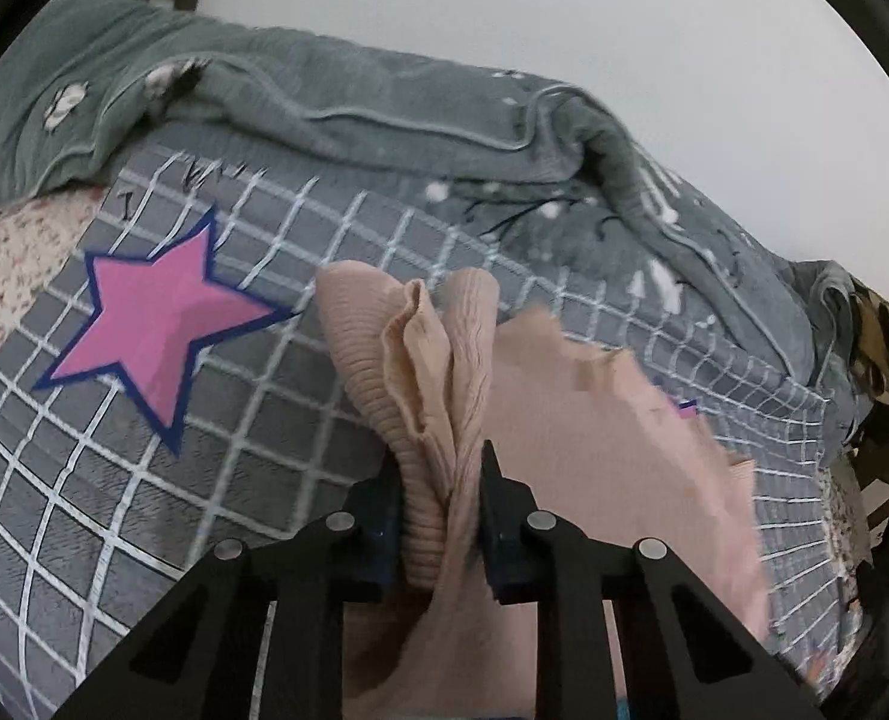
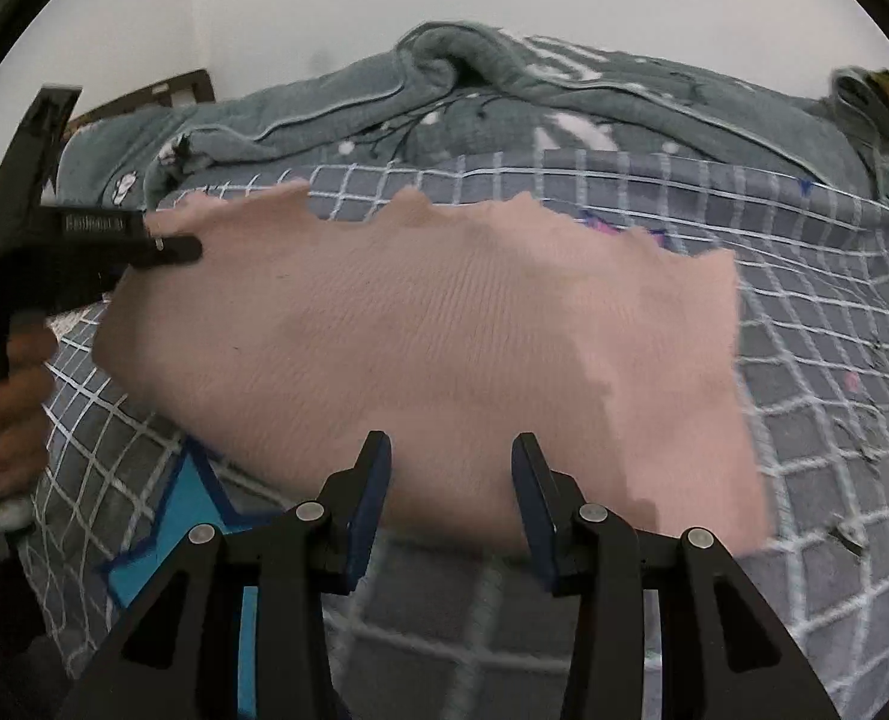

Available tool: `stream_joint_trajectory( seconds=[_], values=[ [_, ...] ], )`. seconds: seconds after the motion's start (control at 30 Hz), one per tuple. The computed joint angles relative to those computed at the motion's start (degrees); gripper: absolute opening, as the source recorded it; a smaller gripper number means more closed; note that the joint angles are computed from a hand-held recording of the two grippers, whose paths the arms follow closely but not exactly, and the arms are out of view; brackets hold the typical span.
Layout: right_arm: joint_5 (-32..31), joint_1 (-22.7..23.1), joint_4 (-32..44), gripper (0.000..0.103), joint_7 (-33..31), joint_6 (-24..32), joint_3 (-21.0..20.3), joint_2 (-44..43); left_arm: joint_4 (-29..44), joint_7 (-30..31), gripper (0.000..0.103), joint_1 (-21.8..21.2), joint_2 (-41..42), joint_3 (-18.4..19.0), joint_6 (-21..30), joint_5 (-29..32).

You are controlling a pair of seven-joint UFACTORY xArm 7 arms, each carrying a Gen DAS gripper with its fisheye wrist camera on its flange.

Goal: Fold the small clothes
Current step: 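Grasp one end of the folded sweater with the right gripper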

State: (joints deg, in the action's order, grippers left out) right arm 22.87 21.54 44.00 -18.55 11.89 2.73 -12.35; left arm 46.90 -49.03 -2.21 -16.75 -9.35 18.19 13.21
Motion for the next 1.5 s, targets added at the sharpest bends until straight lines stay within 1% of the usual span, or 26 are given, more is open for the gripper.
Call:
stream_joint_trajectory(
  seconds=[0.1, 0.17, 0.23, 0.3, 0.43, 0.53, 0.57, 0.6, 0.63, 0.67, 0.7, 0.73, 0.77, 0.83, 0.9, 0.93, 0.97, 1.03, 1.1, 1.17, 1.23, 1.33, 1.37, 1.4, 1.43, 1.5],
  values=[
    [-0.5, -1.3, -2.5, 0.041, -0.4, -0.1, -1.5, -3.2, 4.5, 0.6, 0.020, -2.5, 1.5, 0.2, 2.0, -3.5],
    [-0.6, -2.4, -3.6, 0.041, 0.2, 0.6, -2.8, -5.1, 8.5, -0.7, 0.020, -3.3, 3.4, -1.0, 3.8, -3.2],
    [1.1, -2.2, -4.0, 0.041, -0.8, 1.7, -5.4, -6.6, 13.2, -2.7, 0.020, -4.3, 6.0, -2.7, 5.9, -1.2],
    [2.9, -2.6, -4.5, 0.041, -1.7, 3.1, -7.7, -8.2, 16.7, -4.9, 0.019, -6.0, 8.6, -3.6, 6.7, 0.7],
    [2.6, -6.4, -5.7, 0.041, -1.6, 4.4, -9.4, -10.9, 24.0, -9.1, 0.019, -10.9, 15.6, -4.9, 7.5, 5.6],
    [2.3, -8.2, -6.0, 0.041, -1.5, 5.6, -10.5, -11.8, 30.5, -9.9, 0.020, -15.7, 23.1, -5.3, 12.4, 9.9],
    [2.4, -8.6, -6.0, 0.041, -1.6, 6.3, -10.9, -11.8, 31.9, -8.9, 0.022, -17.1, 25.4, -5.3, 13.6, 9.2],
    [2.4, -9.1, -6.1, 0.041, -1.6, 6.8, -11.2, -12.0, 32.6, -7.0, 0.024, -17.7, 26.8, -5.4, 13.5, 7.1],
    [2.5, -9.6, -6.3, 0.041, -1.7, 7.2, -11.5, -12.3, 32.6, -3.8, 0.024, -17.6, 27.9, -5.9, 12.2, 3.3],
    [2.5, -10.0, -6.6, 0.041, -1.9, 7.4, -11.6, -12.7, 32.0, 1.1, 0.024, -16.7, 28.4, -7.1, 10.3, -2.5],
    [2.7, -10.1, -6.6, 0.041, -2.0, 7.5, -11.7, -12.7, 30.8, 4.4, 0.026, -15.9, 28.1, -7.8, 8.1, -6.6],
    [3.2, -10.0, -6.8, 0.041, -2.5, 7.6, -12.1, -13.0, 29.4, 5.8, 0.027, -16.1, 27.0, -7.4, 6.6, -8.3],
    [3.8, -9.7, -6.6, 0.041, -3.1, 7.7, -12.5, -13.0, 28.4, 5.9, 0.028, -16.6, 25.8, -6.5, 5.7, -8.1],
    [5.2, -8.9, -6.2, 0.041, -4.4, 7.8, -13.0, -13.0, 26.1, 4.0, 0.036, -18.1, 22.4, -3.7, 5.8, -4.6],
    [7.2, -7.3, -5.6, 0.041, -6.2, 8.0, -13.7, -13.2, 23.0, 1.0, 0.066, -18.9, 19.0, -1.1, 4.5, 0.1],
    [8.7, -5.9, -5.1, 0.041, -7.4, 8.0, -14.0, -13.1, 19.8, -1.9, 0.068, -18.6, 16.1, -0.1, 2.3, 3.9],
    [10.1, -4.9, -4.5, 0.041, -8.5, 8.2, -14.4, -12.9, 18.1, -3.7, 0.068, -17.8, 14.3, 0.2, 1.8, 6.6],
    [14.8, -1.6, -3.0, 0.044, -11.9, 8.3, -15.6, -12.2, 16.1, -7.0, 0.068, -15.6, 11.7, -0.2, 3.0, 11.2],
    [19.4, 0.6, -1.3, 0.047, -14.7, 8.9, -16.1, -11.1, 12.4, -8.4, 0.068, -13.3, 8.0, -0.5, 3.5, 13.4],
    [27.1, 4.1, 1.1, 0.048, -19.2, 9.4, -17.4, -9.1, 8.5, -8.4, 0.068, -11.2, 4.7, -0.7, 3.3, 13.0],
    [33.2, 6.1, 3.6, 0.049, -22.5, 11.3, -17.9, -6.9, 4.9, -7.3, 0.068, -9.7, 2.0, -0.5, 2.7, 10.9],
    [37.7, 6.5, 6.8, 0.049, -23.5, 12.1, -16.0, -2.6, 0.5, -3.8, 0.068, -8.6, -0.8, 0.3, 0.8, 6.5],
    [37.2, 5.9, 7.6, 0.048, -22.2, 11.6, -14.6, -1.2, -0.9, -2.8, 0.068, -8.2, -1.8, 0.3, 0.3, 5.5],
    [35.5, 5.0, 8.4, 0.038, -20.2, 11.0, -13.1, 0.2, -1.6, -2.3, 0.068, -7.5, -2.2, -0.1, -0.3, 4.9],
    [34.1, 4.1, 9.0, 0.008, -18.4, 10.2, -11.7, 1.6, -2.5, -1.3, 0.068, -7.0, -2.7, -0.2, -1.0, 4.1],
    [33.9, 3.0, 9.3, 0.007, -19.3, 10.0, -10.1, 2.4, -3.4, -0.2, 0.068, -6.1, -3.0, -1.0, -2.3, 3.1]
  ],
)
